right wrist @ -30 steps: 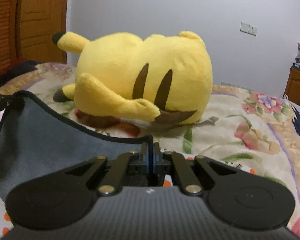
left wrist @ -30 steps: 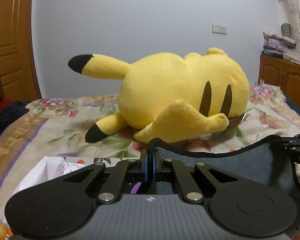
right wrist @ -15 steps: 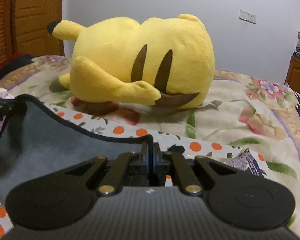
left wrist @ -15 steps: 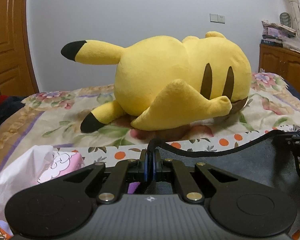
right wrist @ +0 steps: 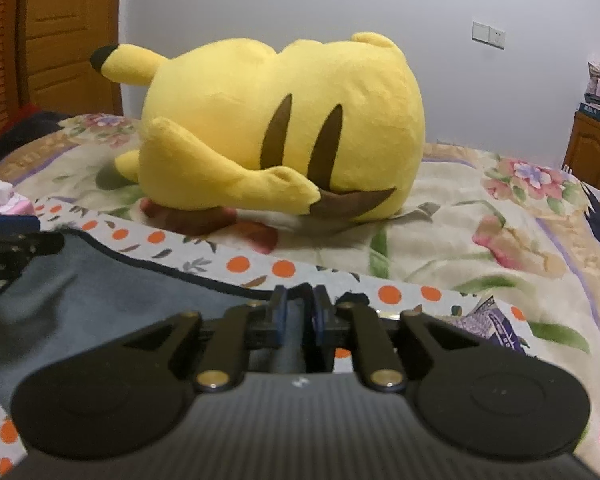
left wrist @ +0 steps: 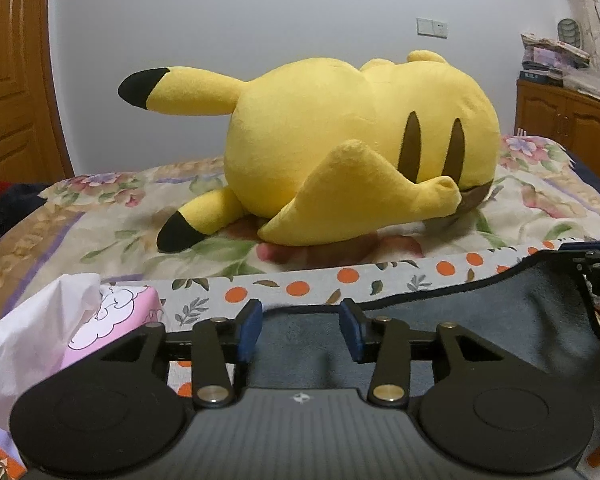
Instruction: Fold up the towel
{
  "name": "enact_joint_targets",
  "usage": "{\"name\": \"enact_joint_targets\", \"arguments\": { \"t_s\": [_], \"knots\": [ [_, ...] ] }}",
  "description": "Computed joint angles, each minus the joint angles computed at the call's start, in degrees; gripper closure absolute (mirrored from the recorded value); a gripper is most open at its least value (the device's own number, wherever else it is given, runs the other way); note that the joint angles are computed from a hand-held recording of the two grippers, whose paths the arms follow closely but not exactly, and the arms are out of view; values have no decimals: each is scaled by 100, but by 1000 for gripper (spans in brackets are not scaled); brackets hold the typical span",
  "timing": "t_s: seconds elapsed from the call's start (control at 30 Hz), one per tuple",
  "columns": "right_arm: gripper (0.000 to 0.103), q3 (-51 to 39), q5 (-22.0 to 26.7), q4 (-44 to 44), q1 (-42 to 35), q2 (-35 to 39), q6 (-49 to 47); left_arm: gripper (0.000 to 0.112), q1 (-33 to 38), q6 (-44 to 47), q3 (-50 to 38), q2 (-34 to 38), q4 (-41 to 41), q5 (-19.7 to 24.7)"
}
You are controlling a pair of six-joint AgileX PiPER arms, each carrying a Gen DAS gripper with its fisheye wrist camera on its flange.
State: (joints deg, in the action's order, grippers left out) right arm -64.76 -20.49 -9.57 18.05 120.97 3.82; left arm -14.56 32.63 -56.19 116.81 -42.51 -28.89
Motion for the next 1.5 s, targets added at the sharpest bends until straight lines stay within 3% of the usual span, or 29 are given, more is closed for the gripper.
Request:
{"name": "enact_joint_targets", "arguments": {
  "t_s": [0.5,0.6,0.83,0.9,1.0,1.1,1.23,1.37,1.5],
  "knots": [
    [87,1531,-188,-288,17,-1122,527,40,-373,-132,1299,-1208,-224,266],
    [58,1934,-270,-224,11,-1442,568,38,-527,114,1587,-1514,-542,269],
    [49,2655,-295,-268,5,-2149,736,27,-984,900,2141,-2218,-1502,282],
    [47,2826,-286,-202,35,-2344,666,17,-1164,1049,2306,-2419,-1750,182],
    [34,3068,-312,-61,103,-2611,578,11,-1436,1219,2518,-2669,-2101,9],
    [18,3285,-341,58,151,-2843,625,9,-1662,1500,2658,-2870,-2525,-17],
    [9,3534,-340,325,258,-3117,487,9,-1991,1783,2824,-3103,-2970,-146],
    [5,3807,-410,840,396,-3360,173,9,-2466,2547,2800,-3233,-4002,-526],
    [2,4021,-451,873,445,-3557,227,9,-2776,2623,2965,-3488,-4298,-691]
  ]
}}
